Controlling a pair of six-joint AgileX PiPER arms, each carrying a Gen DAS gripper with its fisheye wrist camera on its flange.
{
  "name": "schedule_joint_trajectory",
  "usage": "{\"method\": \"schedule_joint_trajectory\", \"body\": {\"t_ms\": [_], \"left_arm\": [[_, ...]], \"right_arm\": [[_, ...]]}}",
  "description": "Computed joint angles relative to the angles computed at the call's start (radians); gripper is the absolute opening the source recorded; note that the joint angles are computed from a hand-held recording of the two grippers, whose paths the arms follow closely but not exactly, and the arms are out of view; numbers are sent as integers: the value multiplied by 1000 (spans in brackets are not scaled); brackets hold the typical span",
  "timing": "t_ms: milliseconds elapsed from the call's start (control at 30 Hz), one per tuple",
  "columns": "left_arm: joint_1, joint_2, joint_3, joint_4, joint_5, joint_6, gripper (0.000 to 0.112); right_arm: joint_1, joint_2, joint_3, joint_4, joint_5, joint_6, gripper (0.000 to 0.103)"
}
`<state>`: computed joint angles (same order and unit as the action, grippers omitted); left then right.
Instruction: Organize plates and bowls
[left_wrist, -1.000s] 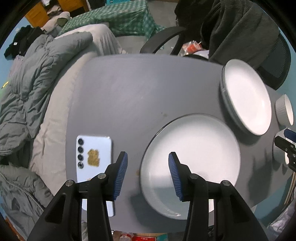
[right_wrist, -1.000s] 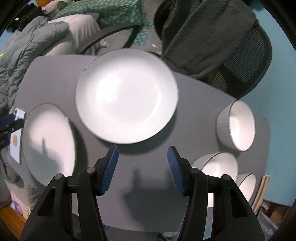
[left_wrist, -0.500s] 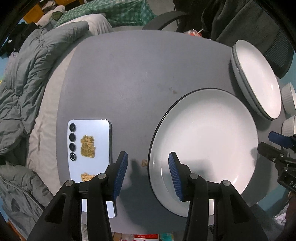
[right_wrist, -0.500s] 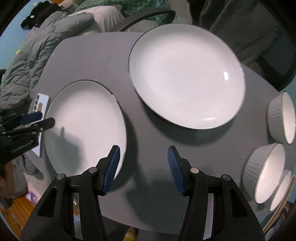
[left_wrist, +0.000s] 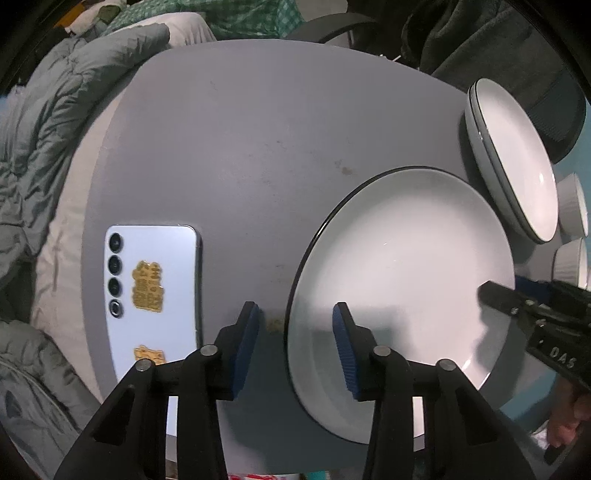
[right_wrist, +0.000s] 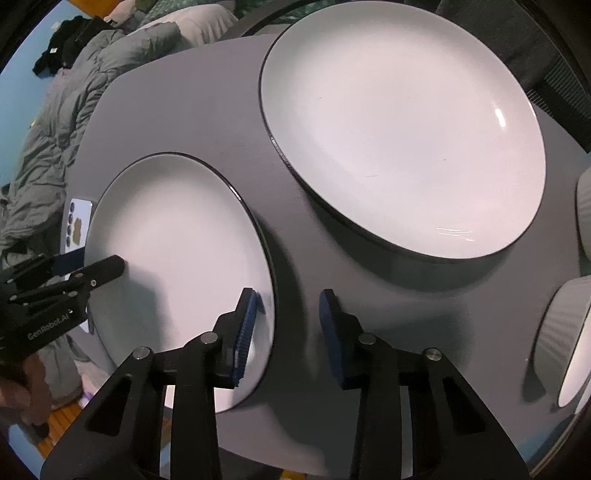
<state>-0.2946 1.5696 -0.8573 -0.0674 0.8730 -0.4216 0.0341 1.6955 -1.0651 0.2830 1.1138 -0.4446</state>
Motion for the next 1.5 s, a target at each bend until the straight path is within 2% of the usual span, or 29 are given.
{"method": "schedule_joint_trajectory", "body": {"t_ms": [67,133,167,367,600,867,1033,1233,1367,1433,1500], "left_arm": [[13,-1,-2,-43,-1,40,26],[4,3,-10,-37,8,33,24],[-9,1,-12,-19,11,10,24],[-71,-2,-16,-2,30,-73,24],[-241,-21,-9,14,42,-208,22],[-379,29,-71,-36,33,-271,22],[-444,76,-144,-42,44,-286,22],[-485,126,-228,-44,67,-293,22],[-498,101,-193,-35,72,-297,22],[-477,137,-237,-47,91,-275,22],[-447,99,-188,-56,81,-245,21]], "right_arm": [[7,-5,10,7,-5,-10,27],[18,-9,16,13,-10,-18,21],[21,-8,16,21,-8,-25,14],[53,-30,36,-13,-37,0,15],[5,-60,66,-62,-20,-12,14],[-137,-122,131,-113,-7,-86,14],[-230,-109,120,-121,2,-102,13],[-320,-93,95,-128,10,-124,11],[-332,-88,84,-119,12,-122,11],[-375,-89,82,-95,26,-168,11],[-380,-89,85,-79,29,-178,10]]}}
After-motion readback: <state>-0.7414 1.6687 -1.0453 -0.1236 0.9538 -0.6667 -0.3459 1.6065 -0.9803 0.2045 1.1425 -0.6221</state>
